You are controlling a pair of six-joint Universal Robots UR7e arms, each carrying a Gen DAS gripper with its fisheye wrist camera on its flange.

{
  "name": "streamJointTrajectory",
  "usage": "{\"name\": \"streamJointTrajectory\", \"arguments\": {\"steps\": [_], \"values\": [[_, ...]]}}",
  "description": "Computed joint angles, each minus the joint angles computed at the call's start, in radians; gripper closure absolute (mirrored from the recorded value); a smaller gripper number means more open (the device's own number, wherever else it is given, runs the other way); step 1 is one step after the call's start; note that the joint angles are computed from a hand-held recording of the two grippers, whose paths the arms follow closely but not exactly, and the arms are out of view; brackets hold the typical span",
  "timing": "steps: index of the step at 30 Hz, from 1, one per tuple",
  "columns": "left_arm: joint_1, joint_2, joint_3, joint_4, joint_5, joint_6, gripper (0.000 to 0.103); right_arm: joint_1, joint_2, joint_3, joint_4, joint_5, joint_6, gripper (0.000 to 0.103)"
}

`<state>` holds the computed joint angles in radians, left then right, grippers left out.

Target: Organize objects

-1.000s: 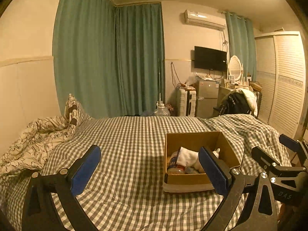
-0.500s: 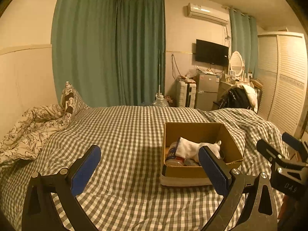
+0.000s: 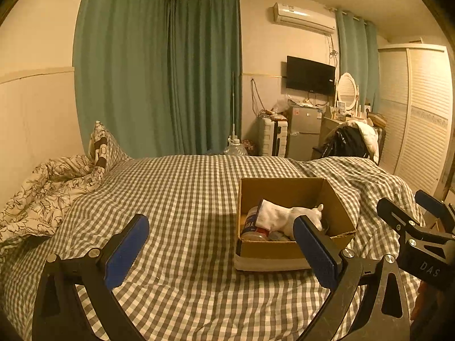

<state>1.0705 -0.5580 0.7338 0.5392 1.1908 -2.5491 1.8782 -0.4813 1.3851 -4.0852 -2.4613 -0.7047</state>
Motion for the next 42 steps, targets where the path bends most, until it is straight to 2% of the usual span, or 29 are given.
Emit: {"name": "streamJointTrajectory", "arguments": {"steps": [11,16,23,25,30,33,36,42], "values": [[0.001,0.026,-0.037,0.015,0.008,0.008,0.0,0.001,0.006,-0.012,-0.006,-0.007,-0.015,0.0],[0.015,0.125,-0.192,0.117,0.03,0.007,0.0,-0.009,0.018,-0.037,-0.02,-0.021,-0.035,0.0],[0.033,0.179,-0.284,0.16,0.009,0.029,0.0,-0.029,0.043,-0.079,-0.013,-0.016,-0.028,0.0],[0.035,0.171,-0.273,0.156,0.009,0.021,0.0,-0.028,0.047,-0.085,0.008,-0.023,-0.026,0.0],[0.03,0.099,-0.161,0.094,0.001,0.016,0.0,-0.017,0.046,-0.078,0.03,-0.031,-0.024,0.0],[0.023,0.062,-0.116,0.081,0.002,-0.006,0.0,-0.003,0.05,-0.081,0.005,-0.043,-0.061,0.0],[0.018,0.02,-0.052,0.04,0.005,-0.005,0.0,0.008,0.043,-0.066,0.0,-0.043,-0.06,0.0],[0.008,-0.001,-0.02,0.005,0.001,0.003,0.0,0.02,0.039,-0.06,-0.024,-0.049,-0.095,0.0]]}}
